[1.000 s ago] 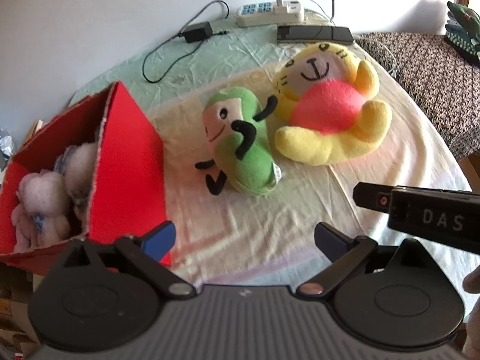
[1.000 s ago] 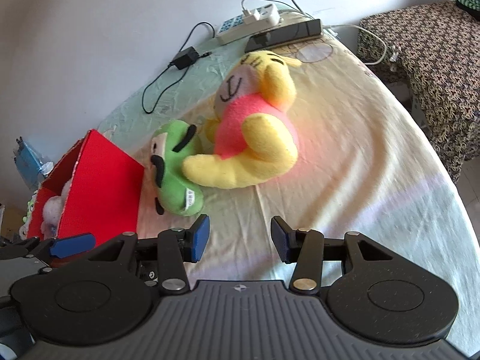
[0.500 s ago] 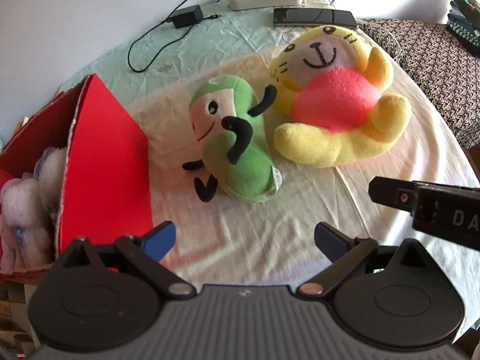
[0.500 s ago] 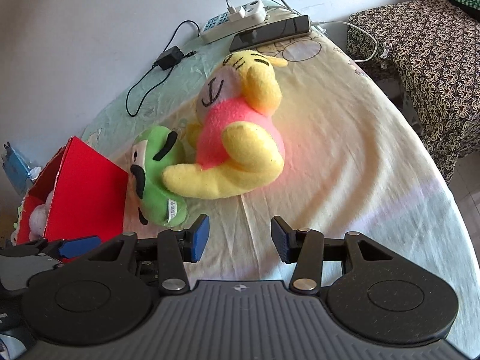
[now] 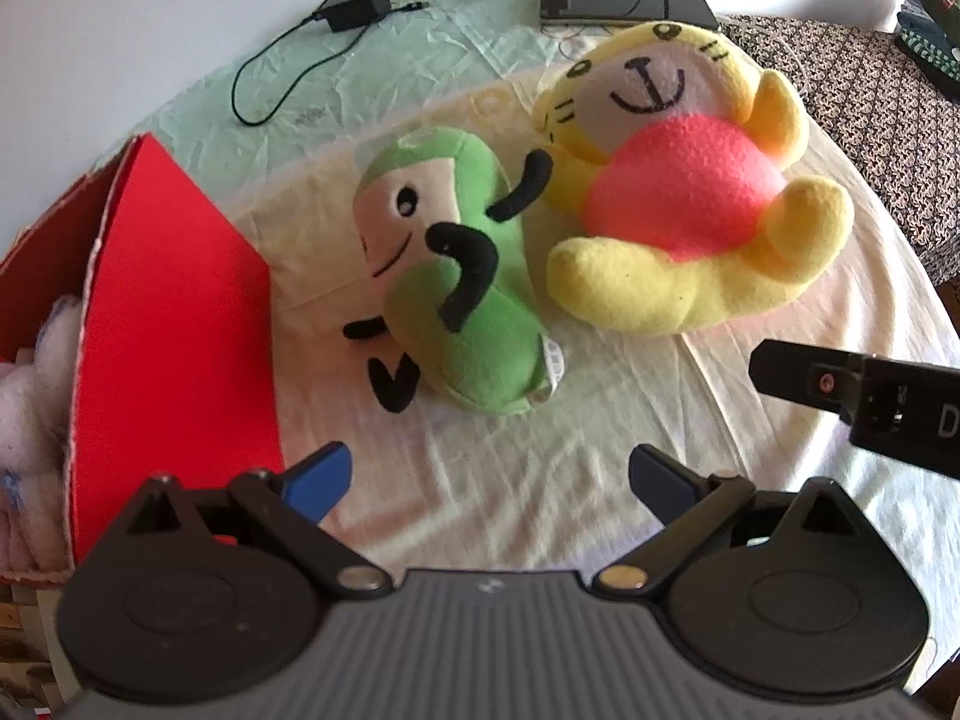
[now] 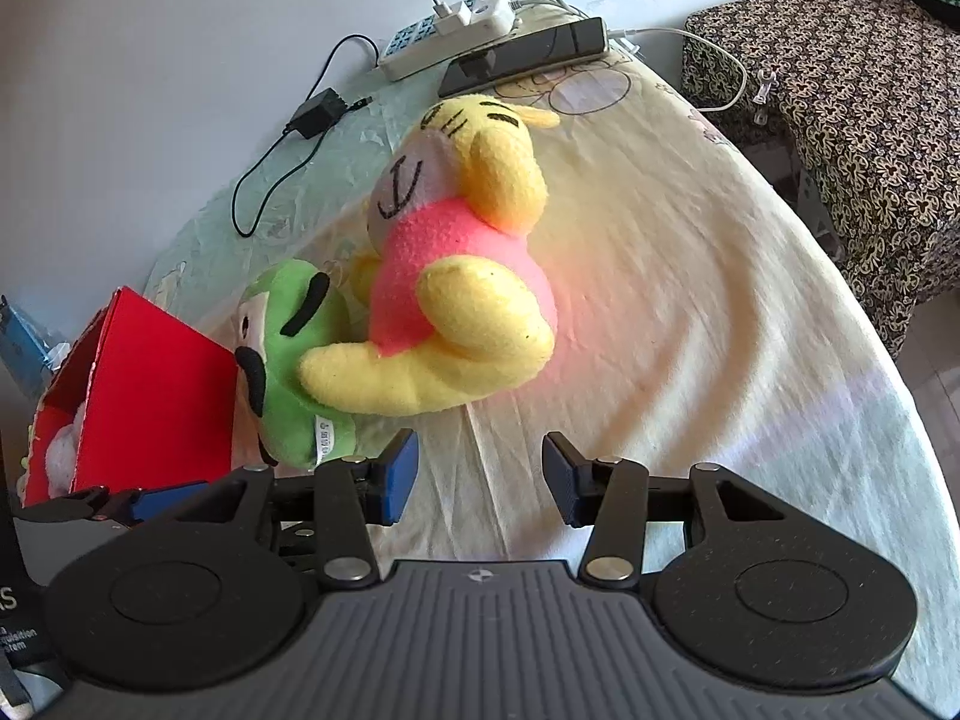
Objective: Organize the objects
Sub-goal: 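Move the right gripper down onto the yellow tiger plush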
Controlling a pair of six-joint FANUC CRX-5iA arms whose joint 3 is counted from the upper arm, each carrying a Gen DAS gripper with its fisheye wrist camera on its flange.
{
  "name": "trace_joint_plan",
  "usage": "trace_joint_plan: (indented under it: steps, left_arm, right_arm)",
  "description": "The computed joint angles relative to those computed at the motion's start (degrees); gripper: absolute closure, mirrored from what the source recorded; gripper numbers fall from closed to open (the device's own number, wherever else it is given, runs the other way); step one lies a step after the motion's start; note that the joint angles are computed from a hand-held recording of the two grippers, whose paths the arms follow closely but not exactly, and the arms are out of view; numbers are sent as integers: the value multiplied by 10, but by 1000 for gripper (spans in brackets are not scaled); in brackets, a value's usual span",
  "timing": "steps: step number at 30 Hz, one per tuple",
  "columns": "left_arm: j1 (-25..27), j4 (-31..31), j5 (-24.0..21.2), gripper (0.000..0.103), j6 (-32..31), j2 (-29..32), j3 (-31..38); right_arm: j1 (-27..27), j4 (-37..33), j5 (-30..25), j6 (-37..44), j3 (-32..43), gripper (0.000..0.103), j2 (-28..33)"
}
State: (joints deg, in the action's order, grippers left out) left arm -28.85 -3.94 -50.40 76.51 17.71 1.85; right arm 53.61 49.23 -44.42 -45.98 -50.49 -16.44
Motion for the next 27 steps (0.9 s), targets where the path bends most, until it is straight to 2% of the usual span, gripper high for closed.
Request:
trace_joint_plan:
  steps: [9, 18, 20, 24, 27]
  left_arm:
    - [6, 16, 2, 4, -19, 0, -7]
    - [28, 105, 33, 4, -100, -10, -40]
    - [36, 148, 31, 5, -134, -8, -47]
    - [58, 278, 22, 7, -230, -2, -67]
    - [62, 351, 23, 7, -270, 3, -74]
  right_arm:
    - [2, 1, 1, -5, -3, 54, -2]
    - [20, 5, -34, -41, -25, 54, -32]
    - [24, 11, -41, -56, -35, 54, -44]
    - [22, 46, -55, -100, -59, 54, -74]
    - [4, 84, -53, -130, -77, 54, -97]
